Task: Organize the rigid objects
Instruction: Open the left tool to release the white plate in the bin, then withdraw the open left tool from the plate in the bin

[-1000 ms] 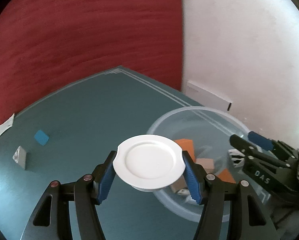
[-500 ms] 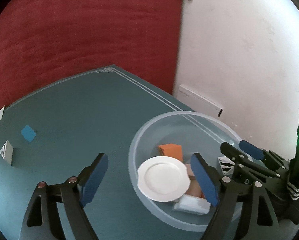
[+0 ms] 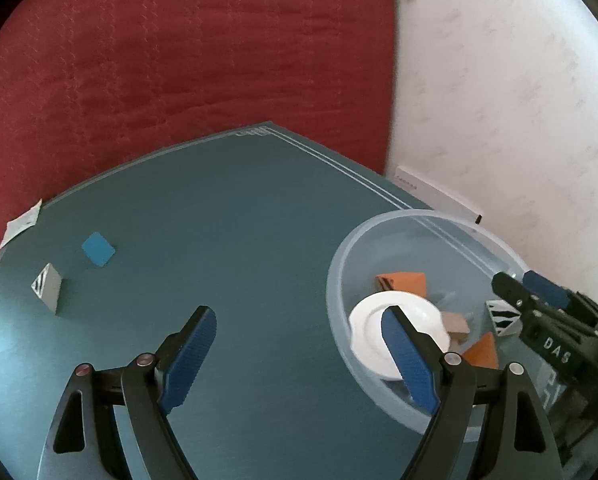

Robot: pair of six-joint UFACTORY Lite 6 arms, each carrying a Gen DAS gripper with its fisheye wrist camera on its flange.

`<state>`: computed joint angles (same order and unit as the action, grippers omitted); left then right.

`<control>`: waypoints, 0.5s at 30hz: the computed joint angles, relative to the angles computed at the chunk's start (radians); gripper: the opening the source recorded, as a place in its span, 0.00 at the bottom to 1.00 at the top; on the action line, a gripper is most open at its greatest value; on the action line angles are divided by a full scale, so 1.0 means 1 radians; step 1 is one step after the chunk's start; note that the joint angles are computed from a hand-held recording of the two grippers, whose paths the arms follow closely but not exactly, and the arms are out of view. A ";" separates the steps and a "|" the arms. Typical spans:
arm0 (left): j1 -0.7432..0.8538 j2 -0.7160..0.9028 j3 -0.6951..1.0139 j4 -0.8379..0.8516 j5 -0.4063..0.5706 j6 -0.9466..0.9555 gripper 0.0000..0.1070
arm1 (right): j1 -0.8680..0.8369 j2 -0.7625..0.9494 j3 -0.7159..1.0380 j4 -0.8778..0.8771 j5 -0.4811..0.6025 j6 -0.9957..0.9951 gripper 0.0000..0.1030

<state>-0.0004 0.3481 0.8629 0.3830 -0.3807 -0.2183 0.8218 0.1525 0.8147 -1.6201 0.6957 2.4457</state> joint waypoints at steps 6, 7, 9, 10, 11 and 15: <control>0.014 0.030 -0.007 -0.095 -0.018 0.091 0.83 | -0.003 0.006 0.005 -0.001 -0.004 -0.001 0.54; 0.013 0.042 0.000 -0.104 -0.014 0.093 0.83 | 0.001 0.010 0.008 0.003 -0.003 -0.002 0.54; 0.008 0.047 -0.004 -0.117 -0.012 0.099 0.83 | 0.007 0.013 0.008 0.006 0.004 0.003 0.54; -0.003 0.051 -0.002 -0.138 -0.009 0.115 0.83 | 0.010 0.012 0.007 0.008 0.006 0.002 0.54; -0.011 0.050 -0.001 -0.149 -0.005 0.124 0.83 | 0.012 0.009 0.007 0.013 0.007 -0.003 0.54; -0.041 0.024 -0.038 -0.206 -0.017 0.180 0.83 | 0.013 0.004 0.000 0.011 0.008 0.003 0.54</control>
<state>-0.0413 0.3718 0.8245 0.1767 -0.3979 -0.0383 0.8345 0.1569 0.8152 -1.6091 0.7037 2.4482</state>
